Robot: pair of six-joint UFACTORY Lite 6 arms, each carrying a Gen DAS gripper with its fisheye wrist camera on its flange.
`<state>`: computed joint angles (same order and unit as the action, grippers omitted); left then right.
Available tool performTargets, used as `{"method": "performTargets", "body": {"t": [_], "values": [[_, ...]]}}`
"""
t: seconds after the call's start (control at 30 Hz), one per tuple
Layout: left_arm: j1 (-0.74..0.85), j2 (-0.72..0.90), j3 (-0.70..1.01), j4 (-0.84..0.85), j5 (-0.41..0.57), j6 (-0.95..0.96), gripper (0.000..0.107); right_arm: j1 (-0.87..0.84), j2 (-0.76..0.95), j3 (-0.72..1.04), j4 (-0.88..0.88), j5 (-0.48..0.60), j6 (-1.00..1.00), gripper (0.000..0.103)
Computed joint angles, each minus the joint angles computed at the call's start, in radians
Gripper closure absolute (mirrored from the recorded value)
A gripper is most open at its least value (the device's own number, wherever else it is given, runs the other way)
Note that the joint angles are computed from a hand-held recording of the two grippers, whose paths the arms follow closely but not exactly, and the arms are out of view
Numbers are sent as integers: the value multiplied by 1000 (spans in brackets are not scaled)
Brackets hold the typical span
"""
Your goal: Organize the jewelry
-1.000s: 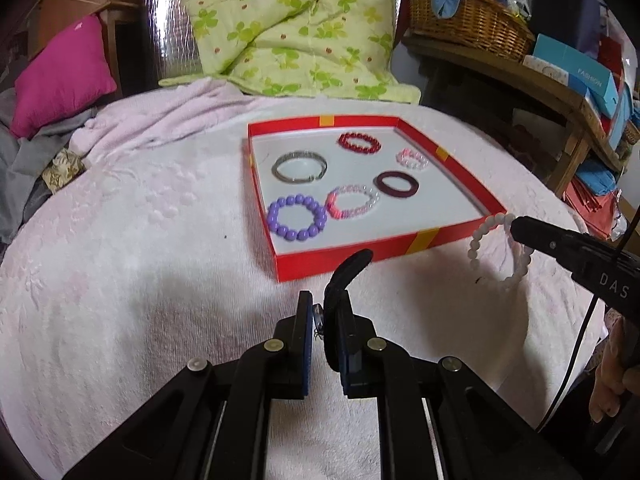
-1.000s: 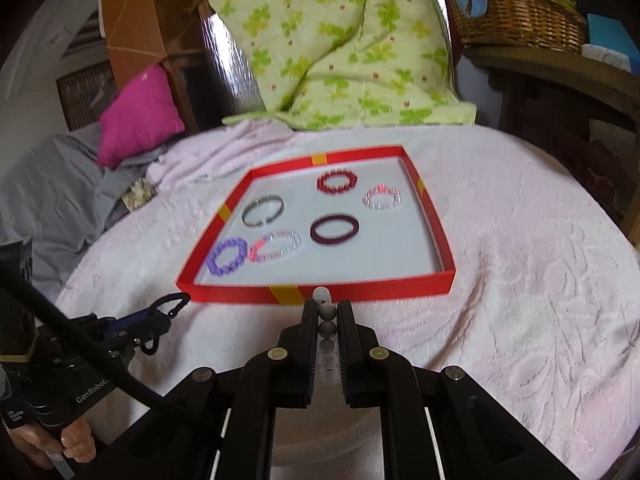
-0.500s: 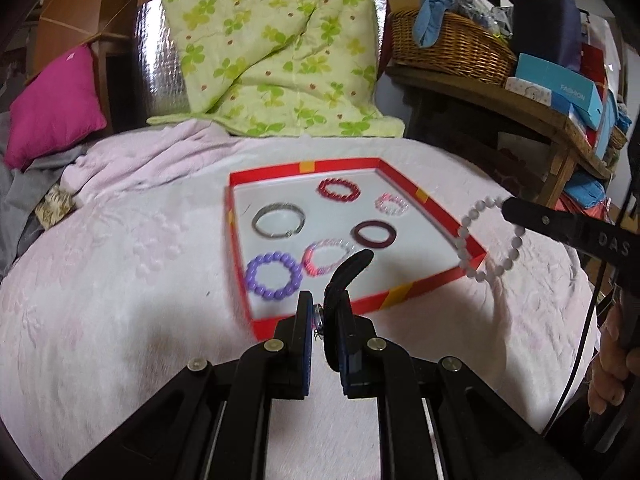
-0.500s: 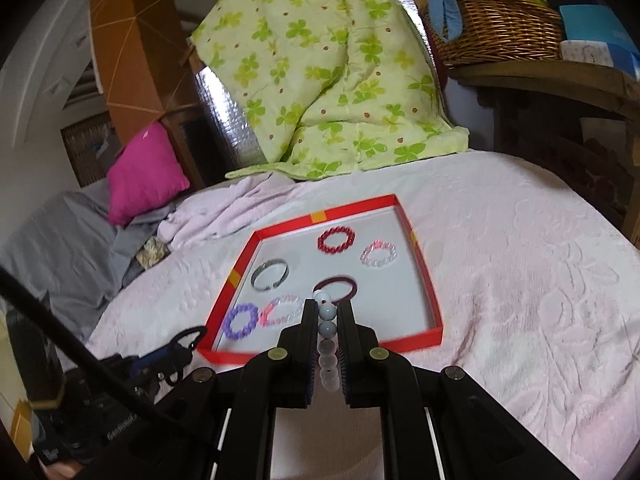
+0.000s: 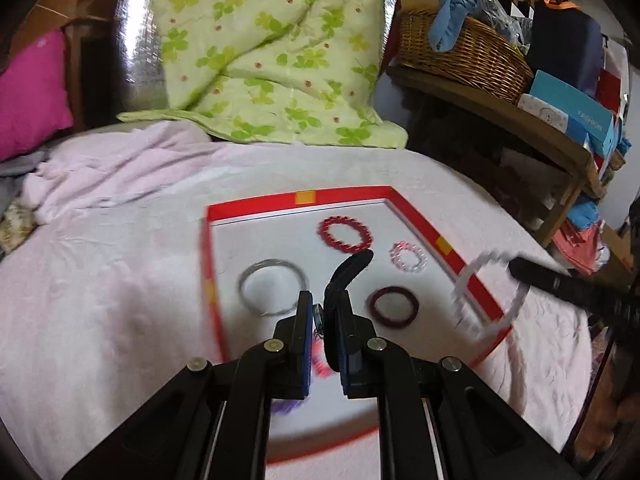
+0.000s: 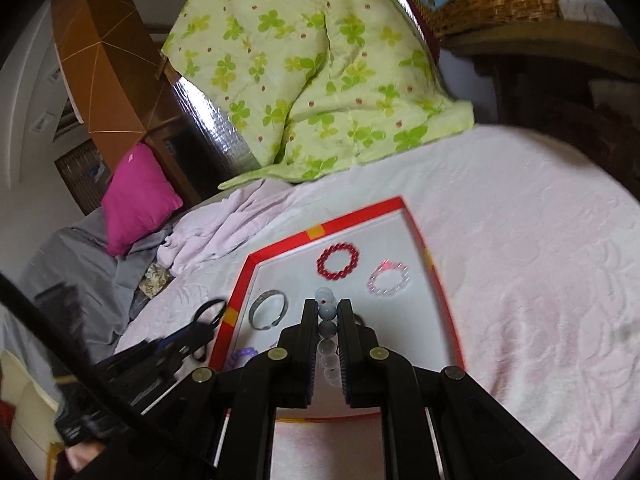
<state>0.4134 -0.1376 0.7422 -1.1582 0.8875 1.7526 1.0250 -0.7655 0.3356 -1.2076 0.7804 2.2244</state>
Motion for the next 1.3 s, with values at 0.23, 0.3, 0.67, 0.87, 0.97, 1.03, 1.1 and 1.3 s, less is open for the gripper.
{"method": "performTargets", "body": {"t": [0.23, 0.3, 0.67, 0.87, 0.97, 1.03, 1.1, 1.3], "values": [[-236, 114, 74, -20, -166, -67, 96, -138, 38, -39, -5, -221, 26, 92], [-277, 139, 84, -3, -217, -94, 95, -180, 60, -47, -11, -280, 26, 92], [-344, 166, 71, 35, -336, -173, 41, -341, 181, -47, 49, -386, -59, 89], [-268, 54, 4, 9, -317, -102, 38, -294, 128, -58, 138, -283, -107, 70], [-196, -20, -29, 9, -295, -107, 33, -194, 80, -55, 143, -151, -85, 66], [-148, -74, -53, 3, -279, -109, 31, -133, 70, -42, 148, -73, -73, 66], [-89, -148, -91, 7, -264, -107, 28, -75, 51, -34, 156, -18, -56, 66], [71, -297, -168, 36, -207, -42, 25, 105, 102, 40, 171, 141, -18, 51]]}}
